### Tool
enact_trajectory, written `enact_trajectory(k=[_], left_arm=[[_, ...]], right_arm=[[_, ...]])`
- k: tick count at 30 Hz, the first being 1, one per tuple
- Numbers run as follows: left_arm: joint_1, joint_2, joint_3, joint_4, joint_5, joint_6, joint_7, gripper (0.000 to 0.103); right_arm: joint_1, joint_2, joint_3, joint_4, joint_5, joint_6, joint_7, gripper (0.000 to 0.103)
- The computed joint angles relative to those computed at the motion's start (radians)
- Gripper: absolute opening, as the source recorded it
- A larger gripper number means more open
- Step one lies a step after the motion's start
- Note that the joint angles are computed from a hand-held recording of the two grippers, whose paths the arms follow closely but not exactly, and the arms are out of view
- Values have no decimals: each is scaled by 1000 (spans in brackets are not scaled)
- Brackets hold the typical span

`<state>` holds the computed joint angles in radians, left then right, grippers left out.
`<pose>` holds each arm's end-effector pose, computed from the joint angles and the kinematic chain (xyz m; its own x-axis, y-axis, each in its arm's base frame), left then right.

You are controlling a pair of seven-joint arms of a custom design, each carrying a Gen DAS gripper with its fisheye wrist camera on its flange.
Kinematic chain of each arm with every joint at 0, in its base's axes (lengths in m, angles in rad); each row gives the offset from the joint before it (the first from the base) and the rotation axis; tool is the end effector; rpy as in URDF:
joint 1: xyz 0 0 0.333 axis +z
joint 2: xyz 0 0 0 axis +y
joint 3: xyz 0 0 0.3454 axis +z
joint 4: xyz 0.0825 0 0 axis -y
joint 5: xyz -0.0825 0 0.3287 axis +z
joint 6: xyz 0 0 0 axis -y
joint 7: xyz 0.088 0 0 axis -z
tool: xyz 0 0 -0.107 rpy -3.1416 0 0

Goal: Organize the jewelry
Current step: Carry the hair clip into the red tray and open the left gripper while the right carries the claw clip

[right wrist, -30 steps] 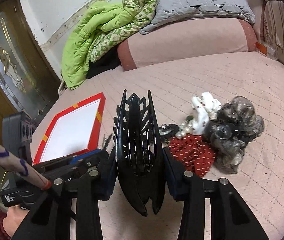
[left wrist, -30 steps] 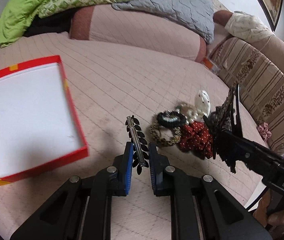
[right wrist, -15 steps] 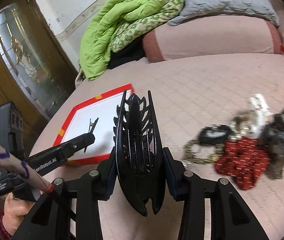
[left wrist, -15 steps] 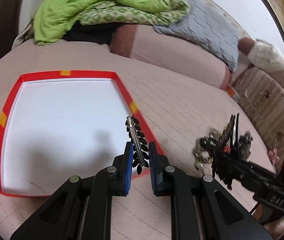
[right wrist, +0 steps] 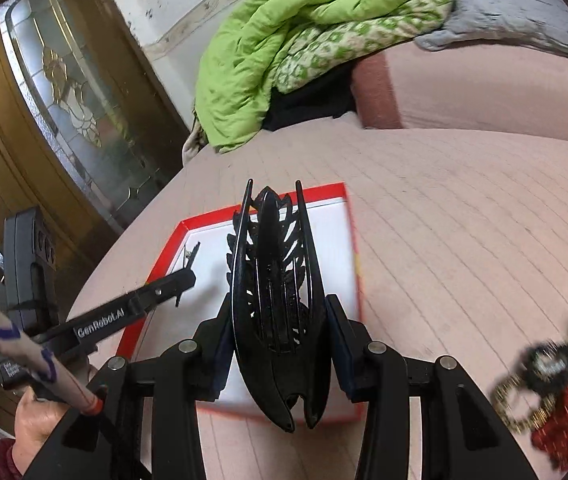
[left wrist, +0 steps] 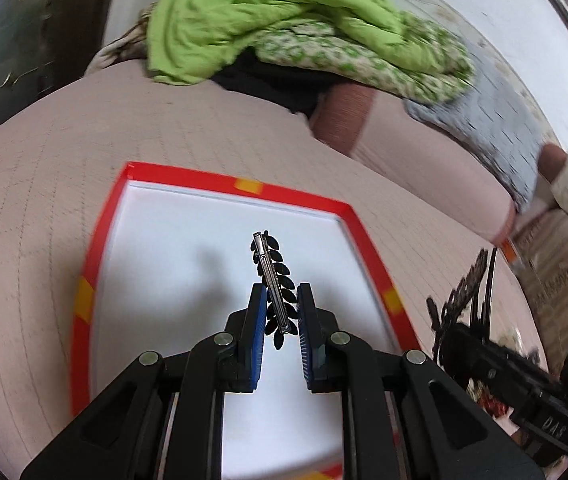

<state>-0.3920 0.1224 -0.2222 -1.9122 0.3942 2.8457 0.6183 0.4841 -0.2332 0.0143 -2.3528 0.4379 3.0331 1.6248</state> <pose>0.4753 -0.3508 0.5812 -0.1195 -0.9245 0.3619 -0.7443 -0.1578 -0.6489 0.4179 0.1916 0.5853 0.2010 -0.8957 -0.3967 -0.7059 0.1483 -0.6926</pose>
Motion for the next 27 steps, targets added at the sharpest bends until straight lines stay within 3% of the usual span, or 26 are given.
enact_trajectory(k=[2, 6, 8, 11, 19, 27], left_arm=[[12, 17, 1, 20, -29, -11, 21, 15], [19, 56, 12, 75, -54, -53, 57, 15], [22, 78, 17, 104, -67, -78, 72, 15], [36, 109, 11, 137, -126, -90, 116, 15], [36, 163, 23, 200, -189, -128, 161, 15], [29, 182, 32, 221, -208, -128, 175, 15]], right_arm=[[1, 61, -4, 71, -5, -38, -15, 46], [-63, 158, 43, 201, -86, -119, 21, 46], [-97, 213, 66, 275, -195, -158, 87, 46], [-117, 278, 79, 359, -216, -210, 98, 46], [-125, 430, 82, 555, -327, -340, 157, 46], [-133, 491, 85, 630, -326, -385, 171, 46]])
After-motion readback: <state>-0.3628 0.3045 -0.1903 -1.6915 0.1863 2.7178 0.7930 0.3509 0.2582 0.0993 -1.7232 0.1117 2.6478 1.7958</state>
